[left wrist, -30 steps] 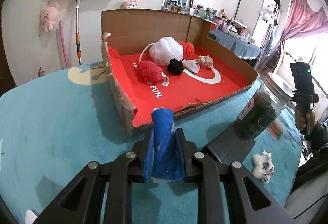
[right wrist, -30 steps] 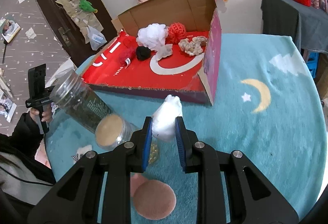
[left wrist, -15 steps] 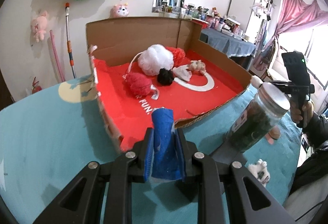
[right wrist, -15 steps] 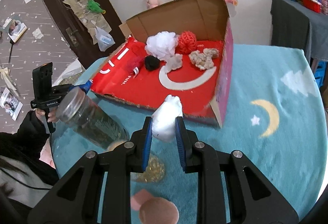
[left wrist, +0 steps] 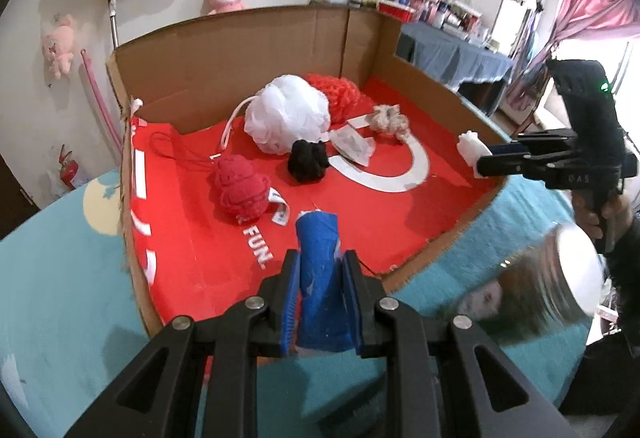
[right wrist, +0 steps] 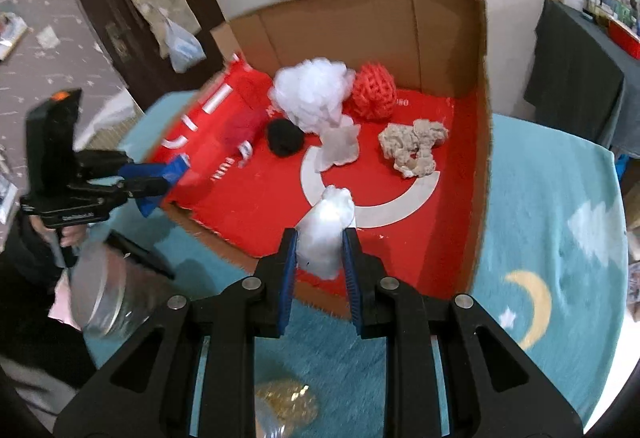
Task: Organize soft objects
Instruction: 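Lower both held items into the box and open both tools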
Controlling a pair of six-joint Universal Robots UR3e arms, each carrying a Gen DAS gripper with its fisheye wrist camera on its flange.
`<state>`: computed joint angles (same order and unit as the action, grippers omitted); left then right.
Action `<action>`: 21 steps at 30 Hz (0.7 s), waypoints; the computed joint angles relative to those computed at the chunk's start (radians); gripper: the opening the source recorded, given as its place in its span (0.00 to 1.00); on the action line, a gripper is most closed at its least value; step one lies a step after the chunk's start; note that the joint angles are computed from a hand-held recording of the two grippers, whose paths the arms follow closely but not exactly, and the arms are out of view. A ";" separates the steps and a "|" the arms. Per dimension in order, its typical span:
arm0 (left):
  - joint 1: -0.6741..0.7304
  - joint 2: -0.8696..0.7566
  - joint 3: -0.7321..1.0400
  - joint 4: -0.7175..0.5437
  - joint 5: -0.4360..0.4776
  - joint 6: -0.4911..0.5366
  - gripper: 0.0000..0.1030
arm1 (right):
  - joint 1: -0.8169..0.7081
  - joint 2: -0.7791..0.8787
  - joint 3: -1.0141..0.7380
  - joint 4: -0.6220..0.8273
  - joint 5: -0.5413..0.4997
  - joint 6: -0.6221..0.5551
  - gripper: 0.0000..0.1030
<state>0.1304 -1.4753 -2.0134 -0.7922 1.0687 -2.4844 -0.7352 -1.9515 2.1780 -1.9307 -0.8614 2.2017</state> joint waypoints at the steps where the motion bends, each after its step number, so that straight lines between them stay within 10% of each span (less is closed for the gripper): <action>1: -0.021 -0.033 0.033 0.000 0.025 -0.019 0.22 | 0.029 0.029 -0.008 -0.045 -0.024 0.038 0.21; 21: -0.177 -0.335 0.325 -0.041 0.252 -0.044 0.22 | 0.362 0.381 -0.199 -0.375 -0.446 0.316 0.21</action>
<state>-0.0462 -1.8103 -1.6887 -0.8334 1.3207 -2.5282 -0.3734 -1.5702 1.9786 -2.3052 -1.3074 2.5172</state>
